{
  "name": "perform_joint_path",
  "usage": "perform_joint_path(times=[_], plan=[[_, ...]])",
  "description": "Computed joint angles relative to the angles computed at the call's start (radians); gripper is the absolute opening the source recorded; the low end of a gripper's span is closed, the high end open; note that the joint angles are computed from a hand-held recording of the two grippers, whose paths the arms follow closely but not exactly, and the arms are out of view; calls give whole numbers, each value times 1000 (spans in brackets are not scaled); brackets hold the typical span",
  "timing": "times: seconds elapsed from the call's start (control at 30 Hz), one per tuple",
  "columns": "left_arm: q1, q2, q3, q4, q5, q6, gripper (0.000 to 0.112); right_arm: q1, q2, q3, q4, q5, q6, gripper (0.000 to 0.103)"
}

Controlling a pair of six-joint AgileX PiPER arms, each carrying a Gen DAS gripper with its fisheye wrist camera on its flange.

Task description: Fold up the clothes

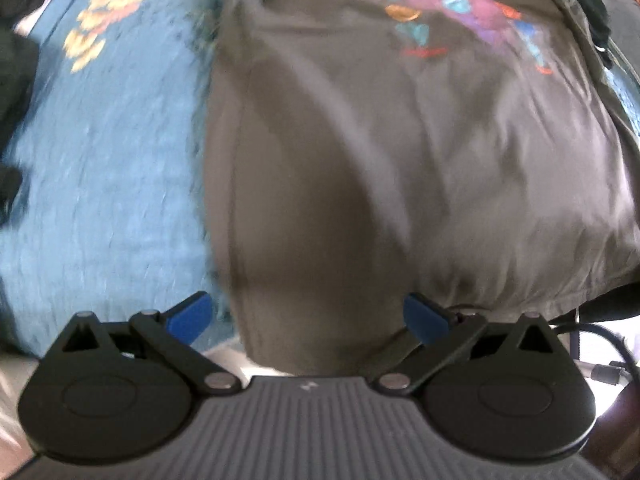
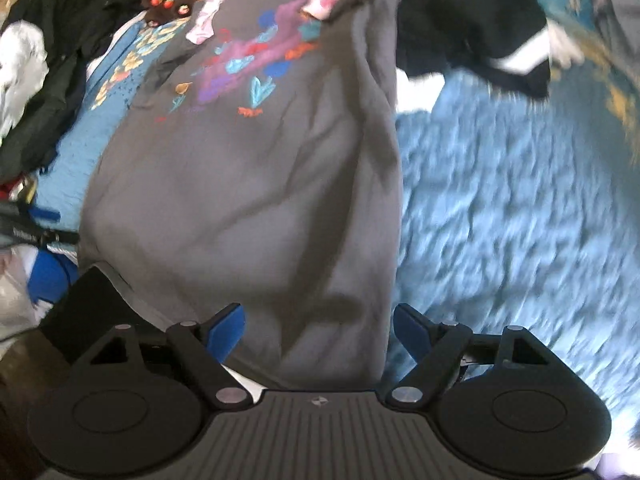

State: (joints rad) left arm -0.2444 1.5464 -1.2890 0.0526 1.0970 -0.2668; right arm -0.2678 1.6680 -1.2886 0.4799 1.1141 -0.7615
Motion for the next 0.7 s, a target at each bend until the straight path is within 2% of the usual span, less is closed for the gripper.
perform_joint_path(times=[0.07, 0.13, 0.23, 0.37, 0.53, 0.7], plan=[[35, -43, 64, -5, -21, -16, 103, -1, 6, 17, -34, -31, 35, 80], [74, -86, 116, -10, -35, -27, 103, -21, 25, 13, -26, -19, 37, 80], [124, -132, 161, -18, -23, -29, 103, -50, 92, -31, 0, 51, 62, 81], [115, -170, 183, 7, 3, -57, 103, -22, 124, -54, -18, 88, 49, 97], [85, -183, 185, -6, 0, -80, 103, 3, 127, -52, -39, 89, 31, 101], [68, -189, 207, -31, -40, -55, 103, -2, 113, -29, -23, 95, -5, 99]])
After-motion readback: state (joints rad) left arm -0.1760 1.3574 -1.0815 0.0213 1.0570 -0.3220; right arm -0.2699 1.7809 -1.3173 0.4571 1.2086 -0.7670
